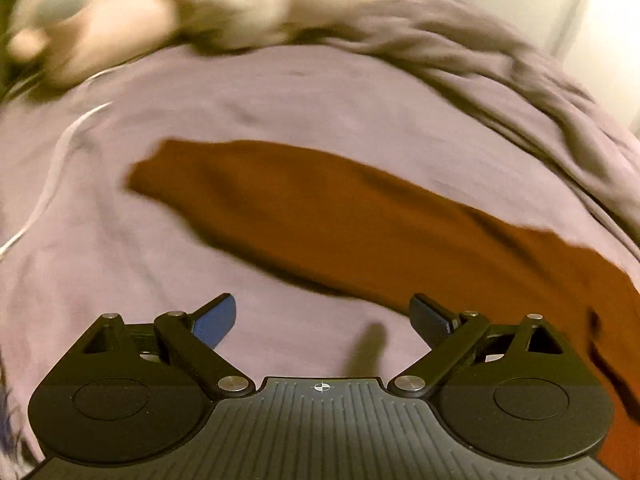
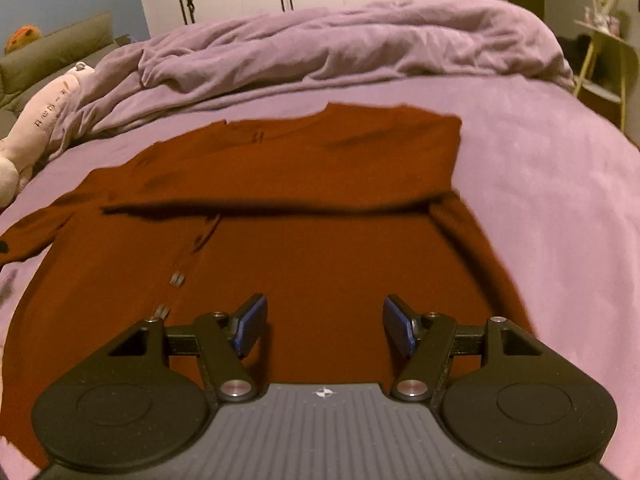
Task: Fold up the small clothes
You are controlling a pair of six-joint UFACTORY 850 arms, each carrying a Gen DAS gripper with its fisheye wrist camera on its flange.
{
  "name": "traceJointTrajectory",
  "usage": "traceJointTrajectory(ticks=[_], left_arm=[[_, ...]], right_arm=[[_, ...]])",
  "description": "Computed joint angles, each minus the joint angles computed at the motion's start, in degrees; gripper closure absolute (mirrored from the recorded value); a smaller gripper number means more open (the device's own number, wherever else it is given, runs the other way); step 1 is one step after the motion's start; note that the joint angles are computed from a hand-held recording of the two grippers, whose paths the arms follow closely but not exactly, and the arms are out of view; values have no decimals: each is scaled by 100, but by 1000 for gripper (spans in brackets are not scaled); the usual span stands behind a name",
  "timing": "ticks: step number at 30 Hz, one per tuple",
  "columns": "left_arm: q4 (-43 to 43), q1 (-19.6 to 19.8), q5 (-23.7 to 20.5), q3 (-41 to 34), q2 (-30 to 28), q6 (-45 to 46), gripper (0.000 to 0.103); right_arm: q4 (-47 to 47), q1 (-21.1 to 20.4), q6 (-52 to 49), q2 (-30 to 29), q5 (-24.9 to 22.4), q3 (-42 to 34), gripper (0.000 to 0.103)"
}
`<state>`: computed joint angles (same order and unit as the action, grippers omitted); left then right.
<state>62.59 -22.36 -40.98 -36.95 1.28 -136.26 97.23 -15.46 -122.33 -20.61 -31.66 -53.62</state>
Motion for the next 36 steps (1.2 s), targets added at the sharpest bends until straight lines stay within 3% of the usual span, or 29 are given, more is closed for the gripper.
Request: traceJointTrajectory(ticks=[2, 4, 11, 14, 16, 17, 21, 26, 32, 36], left_arm=[[-59, 268, 226, 256, 219, -189, 19], [365, 516, 542, 628, 507, -977, 26], [2119, 1175, 946, 1181, 845, -3509, 36], [2340, 1349, 947, 1147, 778, -3756, 51], [2149, 1337, 825, 1113, 749, -3437, 82], [2037, 1341, 782, 1076, 719, -3233, 89], [1987, 1182, 525, 1124, 827, -3206, 95], [1912, 652, -160, 705, 776, -2269, 96], [3366, -295, -405, -414, 298, -1912, 96], [4367, -810, -21, -1398, -543, -1965, 96]], right_arm=[[34, 65, -192, 69, 164, 80, 39], [144, 127, -429, 145, 289, 141, 39], [103, 255, -200, 157, 527, 83, 39], [190, 323, -291, 162, 621, 97, 39], [120, 331, -220, 147, 618, 72, 38], [102, 331, -191, 138, 610, 60, 38], [27, 309, -37, 96, 558, 5, 38], [-28, 231, 45, 99, 420, -7, 38], [-1, 27, 201, 100, 78, 9, 38], [-71, -93, 362, 88, -115, -14, 38]])
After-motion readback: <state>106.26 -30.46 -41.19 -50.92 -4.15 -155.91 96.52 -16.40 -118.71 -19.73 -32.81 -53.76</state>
